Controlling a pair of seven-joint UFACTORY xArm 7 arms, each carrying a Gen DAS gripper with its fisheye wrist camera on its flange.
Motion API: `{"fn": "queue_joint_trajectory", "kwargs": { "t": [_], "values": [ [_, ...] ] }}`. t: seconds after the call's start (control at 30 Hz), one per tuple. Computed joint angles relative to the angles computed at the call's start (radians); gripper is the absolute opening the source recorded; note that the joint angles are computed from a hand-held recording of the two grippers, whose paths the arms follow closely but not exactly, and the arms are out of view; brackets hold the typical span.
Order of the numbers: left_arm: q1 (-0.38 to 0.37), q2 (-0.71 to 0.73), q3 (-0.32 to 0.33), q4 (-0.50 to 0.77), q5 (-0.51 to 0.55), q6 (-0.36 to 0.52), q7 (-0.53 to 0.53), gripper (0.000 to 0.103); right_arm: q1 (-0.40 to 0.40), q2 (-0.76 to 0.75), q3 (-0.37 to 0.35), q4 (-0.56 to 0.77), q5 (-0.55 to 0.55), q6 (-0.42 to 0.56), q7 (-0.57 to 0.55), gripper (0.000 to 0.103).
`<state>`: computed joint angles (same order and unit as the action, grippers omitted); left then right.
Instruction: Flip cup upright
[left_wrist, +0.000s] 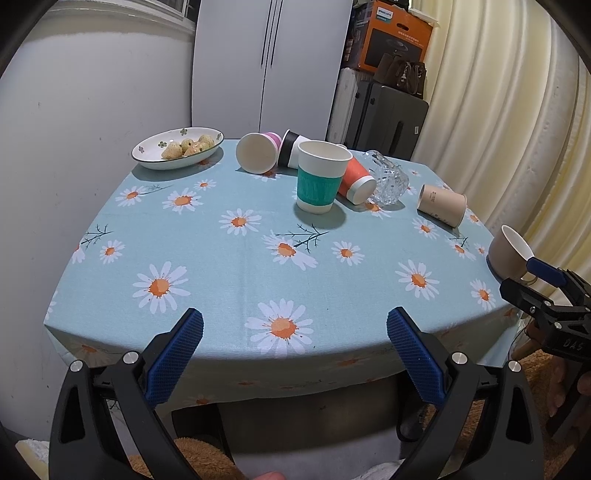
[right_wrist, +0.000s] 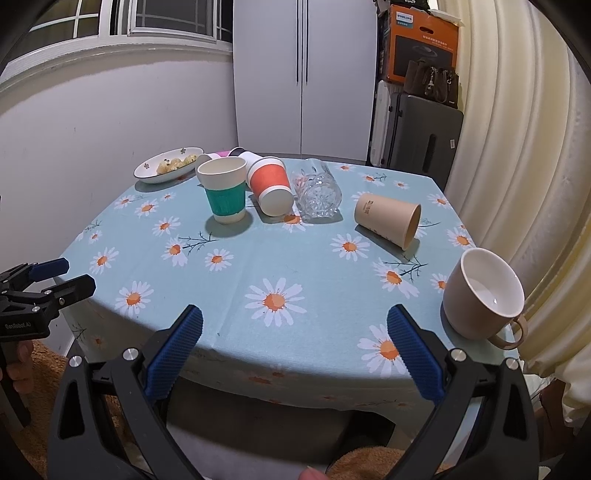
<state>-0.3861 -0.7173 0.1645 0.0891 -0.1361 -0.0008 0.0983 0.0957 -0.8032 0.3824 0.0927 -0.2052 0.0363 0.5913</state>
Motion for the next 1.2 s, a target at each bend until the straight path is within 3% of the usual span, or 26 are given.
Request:
{"fn": "queue_joint_trajectory", "kwargs": {
  "t": [0.27, 0.57, 0.7, 0.83, 1.07, 1.2],
  "values": [
    [-0.051, -0.006, 0.068, 0.012, -0.018, 0.017, 0.028, 0.097, -0.007, 0.034, -0.003, 0.013, -0.002, -0.018, -0.003, 0.099],
    [-0.098, 0.027, 0.125, 0.066, -0.068, 0.021, 0.092, 0.097, 0.044, 0.151, -0.115, 0.073, 0.031, -0.070, -0.110, 0.099],
    [-0.121, 0.048, 0.155, 0.103, -0.089, 0.023, 0.122, 0.097, 0.010, 0.197, -0.093, 0.111, 0.041, -0.088, -0.147, 0.099],
    [-0.158, 0.075, 0.189, 0.148, -0.116, 0.033, 0.157, 0.097, -0.083, 0.246, -0.055, 0.166, 0.026, -0.094, -0.189, 0.099],
    [-0.297, 0.154, 0.270, 0.254, -0.207, 0.058, 0.258, 0.097, -0.251, 0.416, -0.014, 0.365, -0.106, 0.001, -0.358, 0.099],
    [-0.394, 0.205, 0.327, 0.307, -0.290, 0.071, 0.317, 0.097, -0.217, 0.541, -0.093, 0.503, -0.179, 0.132, -0.478, 0.091]
  ]
}}
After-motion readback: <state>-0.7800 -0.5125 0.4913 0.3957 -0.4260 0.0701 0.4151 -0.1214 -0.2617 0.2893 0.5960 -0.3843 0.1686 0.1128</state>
